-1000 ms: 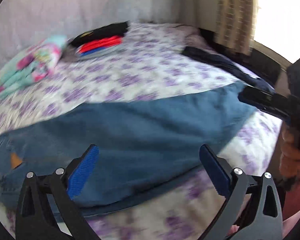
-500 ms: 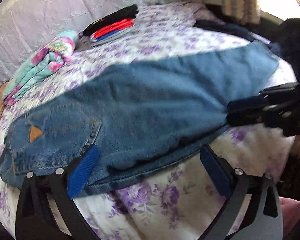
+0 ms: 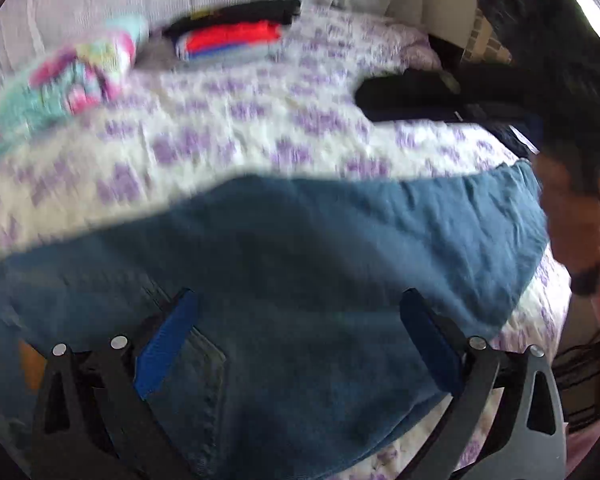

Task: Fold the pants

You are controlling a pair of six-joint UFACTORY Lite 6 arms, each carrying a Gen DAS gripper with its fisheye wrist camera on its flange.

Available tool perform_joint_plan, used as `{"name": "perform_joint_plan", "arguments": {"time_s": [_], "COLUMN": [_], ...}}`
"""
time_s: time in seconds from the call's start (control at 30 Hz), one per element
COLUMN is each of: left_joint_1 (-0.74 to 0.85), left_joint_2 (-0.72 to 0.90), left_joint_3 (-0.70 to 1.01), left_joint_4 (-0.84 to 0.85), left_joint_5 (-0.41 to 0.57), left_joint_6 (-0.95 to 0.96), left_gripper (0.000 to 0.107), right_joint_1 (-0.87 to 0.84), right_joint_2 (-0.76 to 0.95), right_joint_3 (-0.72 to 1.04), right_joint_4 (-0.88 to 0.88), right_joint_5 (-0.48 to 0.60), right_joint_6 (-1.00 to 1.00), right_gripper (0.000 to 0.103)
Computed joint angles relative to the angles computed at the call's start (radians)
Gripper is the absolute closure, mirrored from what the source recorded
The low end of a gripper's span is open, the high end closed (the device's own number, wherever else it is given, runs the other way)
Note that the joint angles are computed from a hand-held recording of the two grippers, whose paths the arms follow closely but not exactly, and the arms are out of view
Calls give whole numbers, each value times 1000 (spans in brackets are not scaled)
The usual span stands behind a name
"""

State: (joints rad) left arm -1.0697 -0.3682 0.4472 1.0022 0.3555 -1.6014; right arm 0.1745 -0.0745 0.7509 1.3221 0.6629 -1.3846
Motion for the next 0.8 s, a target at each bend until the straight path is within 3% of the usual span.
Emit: {"name": "perform_joint_plan", "arguments": {"time_s": [0.07,0.2,0.33,0.53,0.7,0.8], "left_joint_1": [-39,-116,-128,-85,-81,-82], "left_joint_2": [-19,-13,-13,-24,-29,-23], "left_joint_3": [-36,-57,-56,-68,-71,-67], "left_joint_4": [87,162,161,182,191,192], "left_joint_5": [18,81,92,36,29,32], "left_joint_6": [-106,-207,-208,-206,-212,-213], "left_gripper": [8,8,8,8,8,8], "right_joint_1": [31,85,155,259,247,219], "right_joint_2": [171,300,208,116,271,410], "right_joint_3": [126,219,152,103,264,400], "right_joint_4": [-64,-197,-268,-459,-554,-557], "right_joint_5": [4,27,7,-2,64,185], "right_joint_6": [65,171,183,262,354,365], "right_gripper": [56,55,53,43,39,32]}}
